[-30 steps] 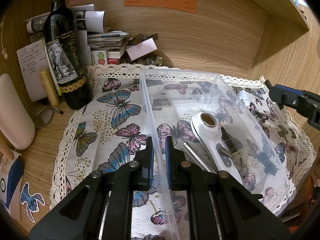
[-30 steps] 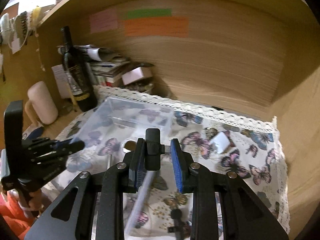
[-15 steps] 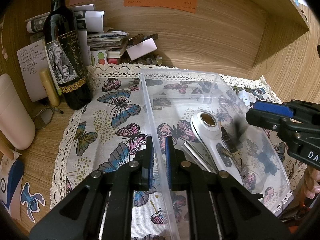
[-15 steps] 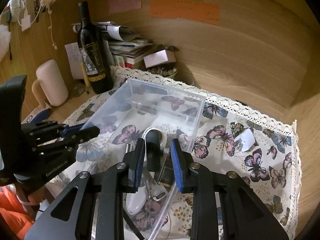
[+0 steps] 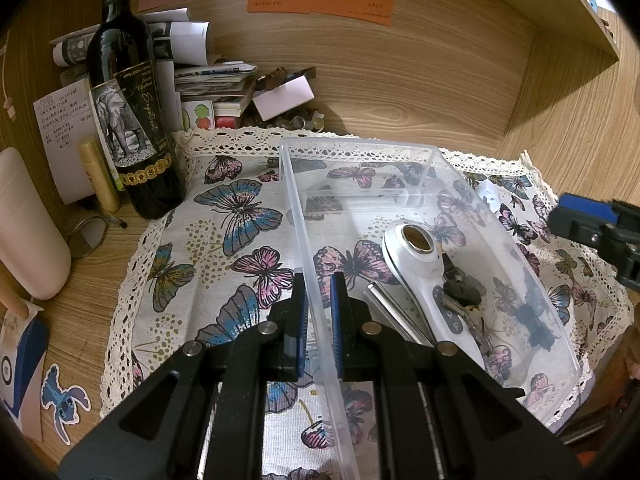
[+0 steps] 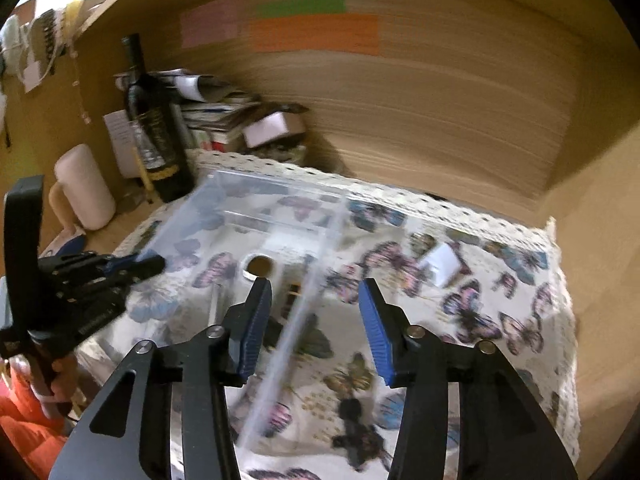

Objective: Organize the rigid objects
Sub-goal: 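Grasp the second black clip on the cloth with the right tool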

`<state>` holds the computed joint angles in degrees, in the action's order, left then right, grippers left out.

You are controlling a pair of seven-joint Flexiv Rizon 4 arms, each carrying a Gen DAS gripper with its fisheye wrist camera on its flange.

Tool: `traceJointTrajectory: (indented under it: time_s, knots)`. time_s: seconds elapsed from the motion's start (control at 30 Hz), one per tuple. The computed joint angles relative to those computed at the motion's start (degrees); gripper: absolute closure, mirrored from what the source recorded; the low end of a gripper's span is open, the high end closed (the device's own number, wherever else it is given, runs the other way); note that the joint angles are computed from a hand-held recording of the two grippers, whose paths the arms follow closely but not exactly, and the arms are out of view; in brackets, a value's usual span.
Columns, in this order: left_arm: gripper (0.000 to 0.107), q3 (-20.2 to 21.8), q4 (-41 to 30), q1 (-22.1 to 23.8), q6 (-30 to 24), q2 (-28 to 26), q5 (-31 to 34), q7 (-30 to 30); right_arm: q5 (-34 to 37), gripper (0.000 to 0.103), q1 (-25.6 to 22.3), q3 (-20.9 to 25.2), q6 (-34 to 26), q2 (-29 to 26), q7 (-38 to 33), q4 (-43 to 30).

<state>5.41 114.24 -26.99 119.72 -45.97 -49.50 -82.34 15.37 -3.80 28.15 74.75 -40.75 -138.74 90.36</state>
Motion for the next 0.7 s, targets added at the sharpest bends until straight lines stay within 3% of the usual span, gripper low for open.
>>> traceJointTrajectory:
  time_s: [0.37, 0.7]
  knots:
    - [0.096, -0.2, 0.5, 0.5, 0.3, 0.1, 1.0, -0.7, -4.2, 0.061, 0.8, -6.2, 0.6, 0.4, 6.5, 3.0]
    - [0.096, 0.1, 0.3, 0.1, 0.2, 0.0, 0.5, -0.4, -7.9, 0.061, 1.0, -8.4, -6.4, -1.0, 8.2, 4.3]
